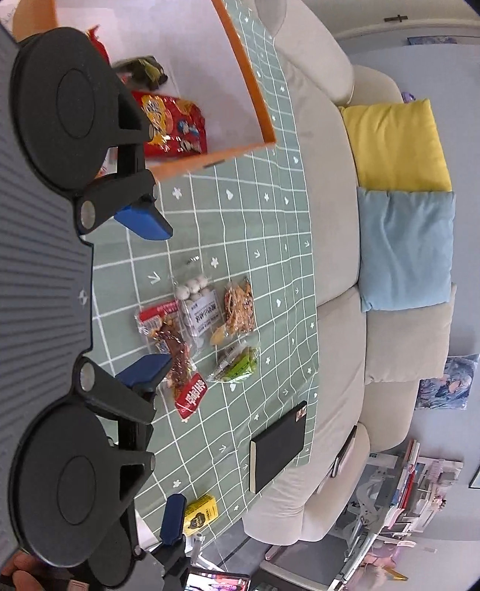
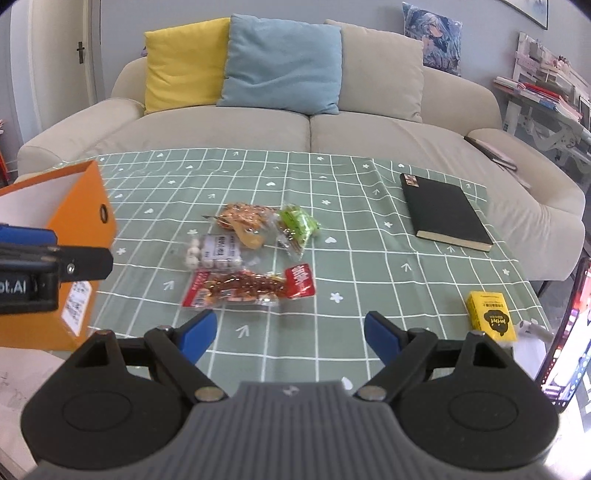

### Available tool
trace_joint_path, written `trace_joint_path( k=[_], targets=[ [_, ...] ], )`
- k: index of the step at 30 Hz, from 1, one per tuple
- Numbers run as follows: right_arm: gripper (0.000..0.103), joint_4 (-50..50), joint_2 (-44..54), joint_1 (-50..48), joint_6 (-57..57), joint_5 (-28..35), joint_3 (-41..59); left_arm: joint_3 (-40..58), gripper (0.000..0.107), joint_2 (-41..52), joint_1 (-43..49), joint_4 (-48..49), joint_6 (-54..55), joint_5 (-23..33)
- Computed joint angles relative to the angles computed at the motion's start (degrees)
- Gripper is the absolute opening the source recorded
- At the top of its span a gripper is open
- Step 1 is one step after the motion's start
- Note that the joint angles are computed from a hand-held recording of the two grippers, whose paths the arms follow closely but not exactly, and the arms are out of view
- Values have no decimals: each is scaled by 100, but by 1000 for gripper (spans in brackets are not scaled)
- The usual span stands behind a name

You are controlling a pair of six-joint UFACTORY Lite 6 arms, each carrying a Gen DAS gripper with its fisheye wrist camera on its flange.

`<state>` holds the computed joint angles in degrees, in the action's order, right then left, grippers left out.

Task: Organize snacks

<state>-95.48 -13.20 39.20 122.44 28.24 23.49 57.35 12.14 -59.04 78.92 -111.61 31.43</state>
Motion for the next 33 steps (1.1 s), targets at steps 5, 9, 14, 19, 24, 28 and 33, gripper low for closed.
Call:
trace_joint_path(
  k=[5,9,14,19,24,28,33],
  targets=[
    [84,-1451,382,-633,1034,-217,86,472,83,497,305,366,-231,-385],
    [81,-2889,872,-1053,2034,-131,259,938,82,996,521,543,-403,-532],
    [71,-4411,1610,-1564,2950,-208,735,1772,78,1724,906,-146,438,-942],
    [68,-5416,2475,-1889,3375,-229,1465,2552,77,2389,1195,-1109,1671,-1072],
    [67,-5876,3275,-2074,3450,-217,2243,3160,77,2798,1540,-1850,2099,-1482],
    [67,-5858,3893,-2143,3159,-321,2940,3830,76,3287,1726,-2862,2780,-1649],
    [67,-5649,4445,-2156,2718,-413,3530,4841,62,4042,1932,-4941,4453,-1464]
  ],
)
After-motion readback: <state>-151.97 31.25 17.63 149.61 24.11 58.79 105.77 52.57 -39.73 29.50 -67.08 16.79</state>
